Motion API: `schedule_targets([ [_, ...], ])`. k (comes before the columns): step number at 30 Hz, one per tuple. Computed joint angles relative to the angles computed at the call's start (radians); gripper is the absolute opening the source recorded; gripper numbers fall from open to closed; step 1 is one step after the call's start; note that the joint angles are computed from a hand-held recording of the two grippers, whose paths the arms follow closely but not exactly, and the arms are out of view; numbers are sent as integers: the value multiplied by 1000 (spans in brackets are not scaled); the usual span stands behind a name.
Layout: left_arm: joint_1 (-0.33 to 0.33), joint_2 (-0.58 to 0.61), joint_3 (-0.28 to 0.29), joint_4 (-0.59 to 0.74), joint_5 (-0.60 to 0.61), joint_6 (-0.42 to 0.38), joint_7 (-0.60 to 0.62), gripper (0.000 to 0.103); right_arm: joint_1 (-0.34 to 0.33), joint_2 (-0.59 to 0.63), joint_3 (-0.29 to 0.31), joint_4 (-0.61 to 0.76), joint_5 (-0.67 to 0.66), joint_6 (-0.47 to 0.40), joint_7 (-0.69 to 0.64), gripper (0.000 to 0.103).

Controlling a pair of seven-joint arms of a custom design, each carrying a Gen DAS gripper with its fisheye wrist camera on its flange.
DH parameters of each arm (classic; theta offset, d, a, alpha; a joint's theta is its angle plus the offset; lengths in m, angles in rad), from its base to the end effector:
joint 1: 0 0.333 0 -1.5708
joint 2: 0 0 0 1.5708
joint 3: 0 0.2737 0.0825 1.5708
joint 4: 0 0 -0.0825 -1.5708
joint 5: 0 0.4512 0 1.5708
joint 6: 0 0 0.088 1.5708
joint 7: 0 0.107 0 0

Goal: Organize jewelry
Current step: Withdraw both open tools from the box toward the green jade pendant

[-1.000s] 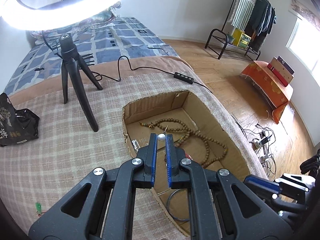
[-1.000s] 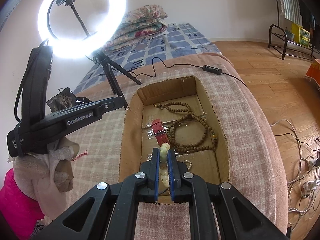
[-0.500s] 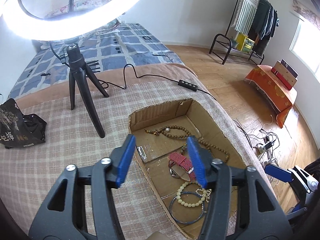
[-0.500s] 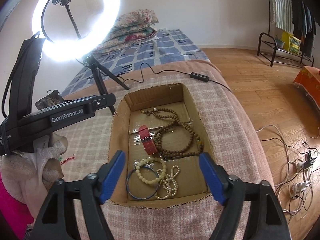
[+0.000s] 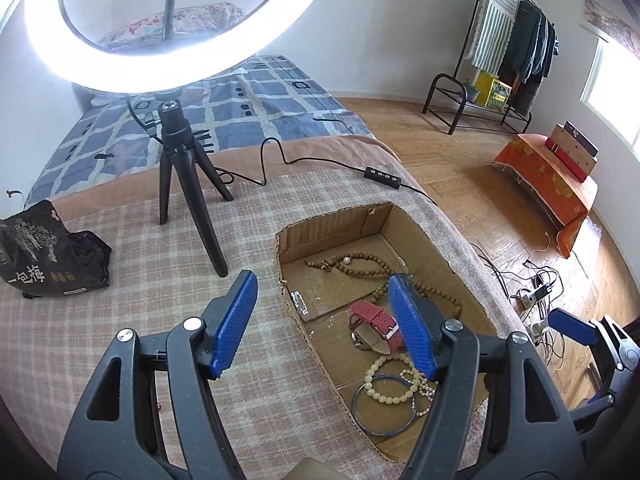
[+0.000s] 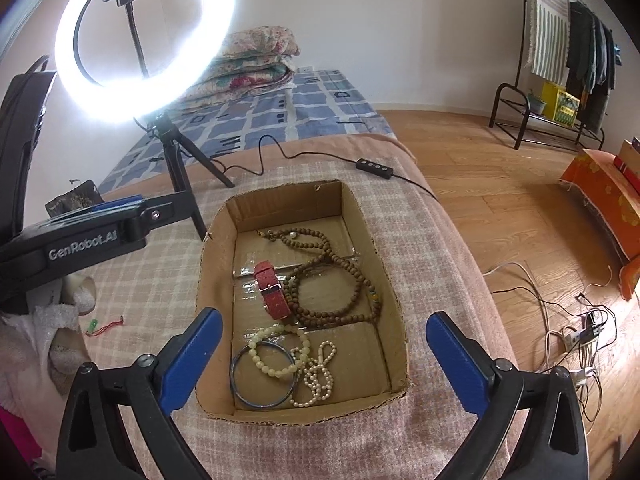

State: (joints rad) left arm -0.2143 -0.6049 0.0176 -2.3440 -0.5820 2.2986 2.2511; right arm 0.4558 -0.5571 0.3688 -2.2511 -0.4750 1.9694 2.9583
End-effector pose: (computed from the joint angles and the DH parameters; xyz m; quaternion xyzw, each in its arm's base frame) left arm 0.4910 -0.1090 0.5704 -0.4294 0.8226 -0.3619 0.0891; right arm 0.3530 0.3610 0.5497 -0.4986 0.7987 -0.2715 0.1994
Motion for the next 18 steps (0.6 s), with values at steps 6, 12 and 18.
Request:
schedule_targets([
  [6, 14, -20, 16, 1, 2, -17, 2, 70, -2, 28, 12, 39, -25, -44, -2, 103],
  [12, 33, -53, 39, -7, 5, -25, 23, 70, 8, 56, 15, 71, -48, -59, -10, 103],
  [18, 67, -79, 78, 0, 0, -59, 42, 70, 19, 80, 16, 98, -70, -44, -16, 103],
])
